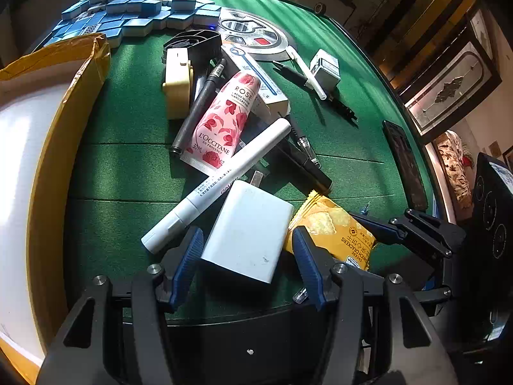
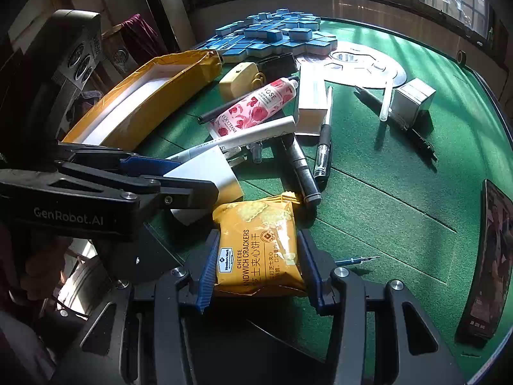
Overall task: Organize objects
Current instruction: 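Carry the white charger with the left tool while the right tool carries the cracker packet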
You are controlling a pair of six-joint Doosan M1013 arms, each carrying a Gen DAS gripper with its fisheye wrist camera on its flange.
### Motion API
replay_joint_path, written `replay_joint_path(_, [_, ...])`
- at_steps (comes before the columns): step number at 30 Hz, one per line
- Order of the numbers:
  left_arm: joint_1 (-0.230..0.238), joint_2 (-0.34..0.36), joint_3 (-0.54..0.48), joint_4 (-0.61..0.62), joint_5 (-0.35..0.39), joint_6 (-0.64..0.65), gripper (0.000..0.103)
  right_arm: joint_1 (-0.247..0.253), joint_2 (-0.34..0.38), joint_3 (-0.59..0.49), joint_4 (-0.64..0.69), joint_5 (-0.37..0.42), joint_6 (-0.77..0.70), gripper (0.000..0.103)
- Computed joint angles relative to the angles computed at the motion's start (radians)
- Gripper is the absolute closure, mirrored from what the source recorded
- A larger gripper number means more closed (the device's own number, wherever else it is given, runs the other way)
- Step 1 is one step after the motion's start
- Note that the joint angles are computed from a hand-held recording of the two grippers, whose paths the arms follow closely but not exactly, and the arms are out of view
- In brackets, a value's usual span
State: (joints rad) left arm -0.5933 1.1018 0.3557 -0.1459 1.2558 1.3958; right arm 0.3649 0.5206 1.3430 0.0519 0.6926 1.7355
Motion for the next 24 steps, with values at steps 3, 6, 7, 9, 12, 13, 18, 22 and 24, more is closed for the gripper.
replay_joint_path(3, [-0.003, -0.002, 0.017, 0.005, -0.02, 0.011, 0.05, 0.005, 0.0, 0.002, -0.023, -0.005, 0.024, 0.061])
replay_joint_path(6, [-0.007, -0.025, 0.061, 0.029, -0.058, 0.011, 0.053, 0.005, 0.0, -0.001, -0.017, -0.005, 0.042, 0.064])
replay_joint_path(7, [-0.007, -0.037, 0.085, 0.029, -0.075, 0.013, 0.054, 0.002, -0.003, 0.002, -0.001, -0.012, 0.045, 0.064])
replay_joint_path(9, [-0.003, -0.07, 0.149, 0.011, -0.131, 0.008, 0.055, -0.004, -0.011, 0.016, 0.035, -0.036, 0.048, 0.064])
replay_joint_path(12, [0.017, -0.113, 0.232, -0.083, -0.192, 0.01, 0.055, -0.012, -0.02, 0.034, 0.084, -0.072, 0.062, 0.064])
replay_joint_path(13, [0.021, -0.126, 0.257, -0.1, -0.214, 0.008, 0.056, -0.015, -0.024, 0.042, 0.114, -0.088, 0.057, 0.064])
replay_joint_path(18, [0.039, -0.204, 0.396, -0.182, -0.351, 0.03, 0.057, -0.013, -0.029, 0.046, 0.149, -0.137, 0.092, 0.064])
replay_joint_path(22, [0.047, -0.239, 0.438, -0.213, -0.387, 0.036, 0.057, -0.007, -0.026, 0.034, 0.165, -0.154, 0.098, 0.064])
replay_joint_path(24, [0.055, -0.246, 0.419, -0.253, -0.362, 0.036, 0.057, -0.004, -0.024, 0.026, 0.207, -0.163, 0.069, 0.064])
